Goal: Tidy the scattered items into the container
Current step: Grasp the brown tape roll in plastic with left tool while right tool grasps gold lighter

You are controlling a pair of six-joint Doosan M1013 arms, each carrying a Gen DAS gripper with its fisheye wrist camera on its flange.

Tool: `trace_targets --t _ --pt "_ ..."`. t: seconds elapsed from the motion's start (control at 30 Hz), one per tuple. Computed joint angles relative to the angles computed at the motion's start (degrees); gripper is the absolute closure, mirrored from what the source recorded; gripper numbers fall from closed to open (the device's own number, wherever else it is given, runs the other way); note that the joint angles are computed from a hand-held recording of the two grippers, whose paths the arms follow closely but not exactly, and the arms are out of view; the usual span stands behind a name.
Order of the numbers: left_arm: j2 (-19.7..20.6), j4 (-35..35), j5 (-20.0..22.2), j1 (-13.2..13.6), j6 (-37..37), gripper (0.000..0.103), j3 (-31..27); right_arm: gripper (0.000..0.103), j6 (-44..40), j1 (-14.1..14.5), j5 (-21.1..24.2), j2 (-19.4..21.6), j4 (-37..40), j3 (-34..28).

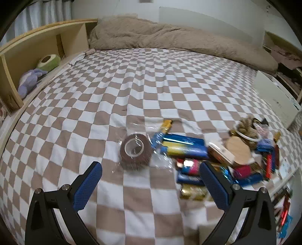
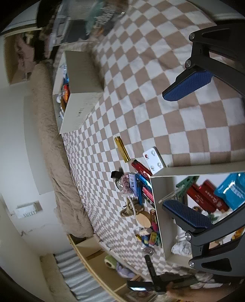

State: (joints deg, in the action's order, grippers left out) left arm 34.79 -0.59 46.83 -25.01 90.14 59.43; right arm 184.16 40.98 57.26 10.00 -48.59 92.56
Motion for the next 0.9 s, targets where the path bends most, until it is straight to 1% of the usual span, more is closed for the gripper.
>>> trace_targets --t 0.03,0.13,0.23,0.37,0.47,0.6,0.7,0.77,0.83,0.9 --pt "0.68 0.59 0.32 0.08 -1.04 0.0 -0.72 0.0 -1.6 -0.14 0.2 0.17 0.45 -0.34" --pt "1.94 3.52 0.66 0.03 -4.64 0.0 -1.84 0.0 -5.07 -0.83 -1.21 0.31 2.31 -0.88" --pt "2.82 2.06 0.12 0.44 -5.79 0.0 -2.45 0.0 -8.52 -1.88 -2.27 0.52 4.13 -1.57" --pt "3.9 2.23 -0.47 0.63 -7.1 0.0 -3.46 0.0 -13.98 -3.76 -1.48 1.32 6.2 -3.4" --pt "4.38 -0.37 -1.08 1.12 -5.94 0.0 -3.52 0.0 -18.07 -5.37 -0.75 2.09 7.9 -4.92" --pt "4.96 -4.21 -0.15 1.74 -3.77 0.002 -3.72 0.0 -26.24 -8.25 -0.51 3.88 11.23 -7.41" --pt "4.76 -6.19 -0.64 2.07 -2.66 0.008 -3.34 0.0 -32.13 -10.03 -0.29 5.42 12.95 -8.99" --pt "4.62 -7.46 -0.78 2.2 -1.72 0.017 -3.1 0.0 -34.69 -11.16 -0.87 6.22 13.85 -9.48" --pt "4.48 -7.23 -0.99 2.11 -1.61 0.02 -2.8 0.0 -36.92 -12.39 -0.26 7.62 15.06 -10.53" --pt "4.27 -6.71 -1.33 1.9 -1.29 0.024 -2.43 0.0 -40.17 -13.66 -0.83 8.7 17.7 -11.26"
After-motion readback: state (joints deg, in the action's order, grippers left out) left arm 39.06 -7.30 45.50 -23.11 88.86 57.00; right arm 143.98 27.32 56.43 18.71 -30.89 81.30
